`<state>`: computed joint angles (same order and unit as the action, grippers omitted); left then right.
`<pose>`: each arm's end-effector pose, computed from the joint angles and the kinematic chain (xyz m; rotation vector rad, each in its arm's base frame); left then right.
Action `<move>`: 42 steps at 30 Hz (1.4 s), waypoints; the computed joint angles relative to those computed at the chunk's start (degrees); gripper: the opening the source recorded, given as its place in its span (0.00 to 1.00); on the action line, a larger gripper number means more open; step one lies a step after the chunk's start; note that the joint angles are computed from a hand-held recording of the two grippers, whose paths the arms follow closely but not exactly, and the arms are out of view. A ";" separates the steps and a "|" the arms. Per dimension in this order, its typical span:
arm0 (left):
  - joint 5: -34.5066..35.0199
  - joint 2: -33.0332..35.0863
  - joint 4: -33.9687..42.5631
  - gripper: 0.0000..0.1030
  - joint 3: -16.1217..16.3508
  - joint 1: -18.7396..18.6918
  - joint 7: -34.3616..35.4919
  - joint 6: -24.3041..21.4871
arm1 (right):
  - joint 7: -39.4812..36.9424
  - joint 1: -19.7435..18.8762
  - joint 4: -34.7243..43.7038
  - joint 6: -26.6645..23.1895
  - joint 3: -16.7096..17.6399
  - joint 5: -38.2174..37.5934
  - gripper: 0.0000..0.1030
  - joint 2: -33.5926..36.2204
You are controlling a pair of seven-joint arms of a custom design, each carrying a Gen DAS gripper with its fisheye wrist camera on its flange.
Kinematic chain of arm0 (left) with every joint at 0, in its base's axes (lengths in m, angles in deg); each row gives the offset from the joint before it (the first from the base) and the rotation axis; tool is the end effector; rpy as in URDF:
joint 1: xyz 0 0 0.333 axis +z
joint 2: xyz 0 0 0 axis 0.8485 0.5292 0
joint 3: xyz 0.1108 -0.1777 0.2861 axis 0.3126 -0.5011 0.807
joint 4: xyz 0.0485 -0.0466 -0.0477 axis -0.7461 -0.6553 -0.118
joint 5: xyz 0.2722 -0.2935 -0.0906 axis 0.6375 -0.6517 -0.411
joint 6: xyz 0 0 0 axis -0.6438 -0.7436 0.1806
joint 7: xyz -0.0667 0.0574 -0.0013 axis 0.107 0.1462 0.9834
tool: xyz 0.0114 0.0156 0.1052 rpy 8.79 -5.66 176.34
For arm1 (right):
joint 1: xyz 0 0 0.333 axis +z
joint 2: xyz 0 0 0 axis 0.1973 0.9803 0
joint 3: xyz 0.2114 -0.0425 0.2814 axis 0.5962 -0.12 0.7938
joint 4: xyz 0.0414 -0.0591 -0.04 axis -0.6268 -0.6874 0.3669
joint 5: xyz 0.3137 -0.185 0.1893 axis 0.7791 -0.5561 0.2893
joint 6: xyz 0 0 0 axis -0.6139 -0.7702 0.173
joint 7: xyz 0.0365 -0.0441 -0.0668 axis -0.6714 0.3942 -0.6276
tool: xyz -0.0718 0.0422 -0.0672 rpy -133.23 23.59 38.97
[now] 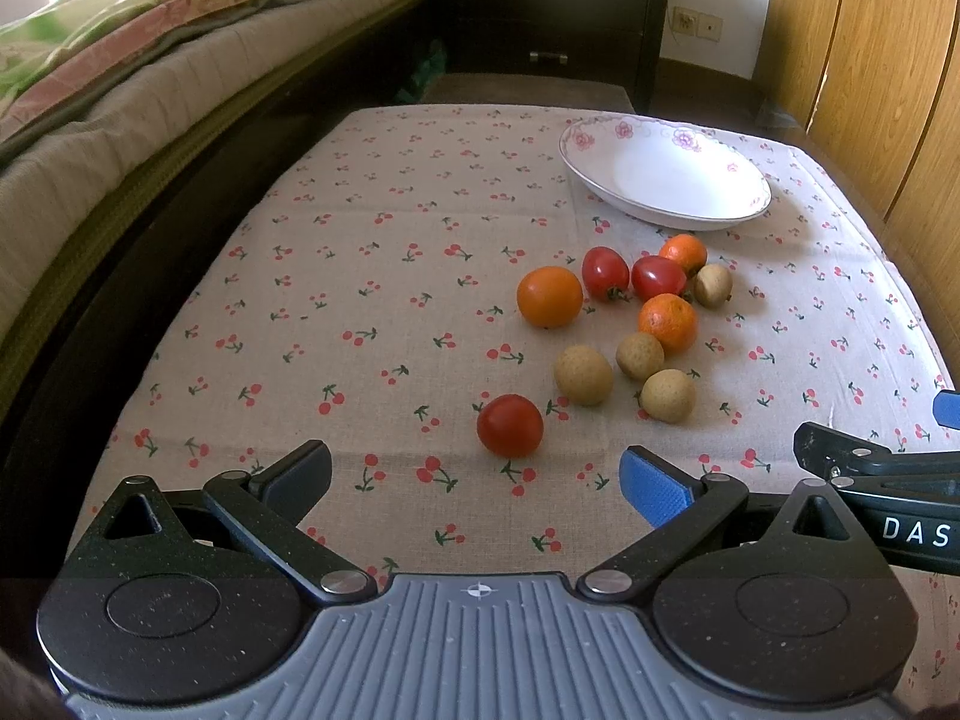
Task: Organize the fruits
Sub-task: 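Move both tools toward the fruit cluster on the tablecloth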
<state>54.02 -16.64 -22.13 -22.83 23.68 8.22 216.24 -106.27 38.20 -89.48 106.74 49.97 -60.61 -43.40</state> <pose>0.4982 -0.5090 0.4618 -1.4111 2.2705 -0.7503 0.4178 0.3228 0.4460 -1.5075 2.2301 -0.8718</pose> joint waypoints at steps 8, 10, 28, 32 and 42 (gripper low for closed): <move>0.06 -0.01 -0.02 1.00 0.03 -0.05 -0.07 0.01 | -0.10 -0.07 -0.07 0.45 -0.10 0.28 1.00 0.07; 0.10 0.00 -0.01 1.00 0.04 -0.06 -0.09 0.02 | -0.10 -0.06 -0.07 0.42 -0.09 0.31 1.00 0.06; -0.27 -0.02 -0.46 1.00 0.07 0.50 -0.23 -0.05 | -2.24 -0.25 0.55 3.05 -0.74 0.77 1.00 1.16; -0.45 0.23 -0.01 1.00 0.15 0.46 -0.28 -0.70 | -3.01 -0.47 0.51 4.66 -1.08 0.65 0.96 1.42; -1.72 0.37 0.24 0.98 -0.02 0.92 0.13 -0.87 | -3.55 -1.28 0.00 10.02 -1.66 -0.34 0.84 1.81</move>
